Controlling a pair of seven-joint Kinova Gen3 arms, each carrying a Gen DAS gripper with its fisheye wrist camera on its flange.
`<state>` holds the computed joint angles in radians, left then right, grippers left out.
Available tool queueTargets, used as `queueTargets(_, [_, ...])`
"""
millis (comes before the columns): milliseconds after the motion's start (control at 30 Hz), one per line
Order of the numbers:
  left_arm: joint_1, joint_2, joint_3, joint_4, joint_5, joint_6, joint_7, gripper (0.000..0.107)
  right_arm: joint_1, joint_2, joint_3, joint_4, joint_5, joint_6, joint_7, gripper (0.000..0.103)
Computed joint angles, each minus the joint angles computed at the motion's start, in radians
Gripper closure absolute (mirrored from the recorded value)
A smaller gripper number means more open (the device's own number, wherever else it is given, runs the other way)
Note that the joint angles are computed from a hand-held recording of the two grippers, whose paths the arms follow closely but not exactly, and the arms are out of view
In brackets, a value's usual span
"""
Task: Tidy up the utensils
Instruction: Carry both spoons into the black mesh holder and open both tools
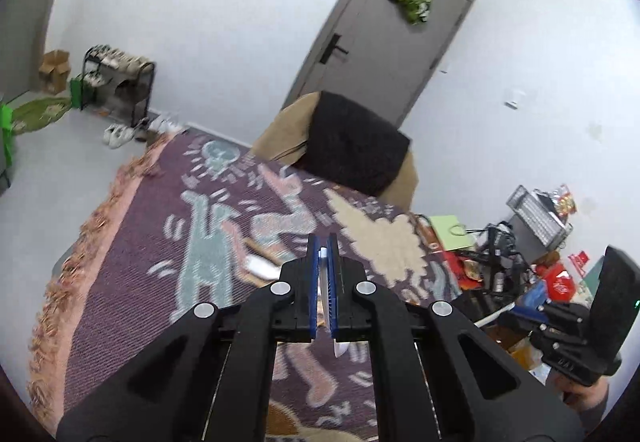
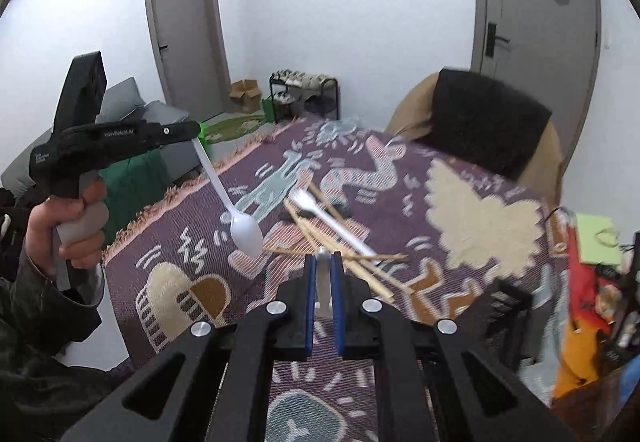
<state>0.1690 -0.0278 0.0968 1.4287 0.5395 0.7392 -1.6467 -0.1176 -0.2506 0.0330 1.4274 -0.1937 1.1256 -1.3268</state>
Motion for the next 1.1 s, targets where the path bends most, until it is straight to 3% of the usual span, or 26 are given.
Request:
queueTargets(400, [0.087,0.047,0.071,-0.131,-0.026,-0.019,-0.004,0.103,0.048,-0.028,-0.022,-0.203,0.152,0.107,-0.051,0.095])
queueTargets(633, [0.139,0.094,0.108,-0.208,-0.071,-0.021,0.019,0.103,0.071,-0.031,-0.005,-0.256,0.189,0.154,-0.056,0.095])
queueTargets(800, [0.172,0.132,0.128,-0.266,-0.107,-0.011,0.036,0.103,0.08,-0.023,0.03,-0.266,0.179,0.184,-0.031,0.095])
queueTargets(1100, [0.257,0.204,0.144,-0.387,-0.226,0.024,0.103,0.103,0.09,-0.008,0.171,-0.251,0.034,0.208,0.105,0.095])
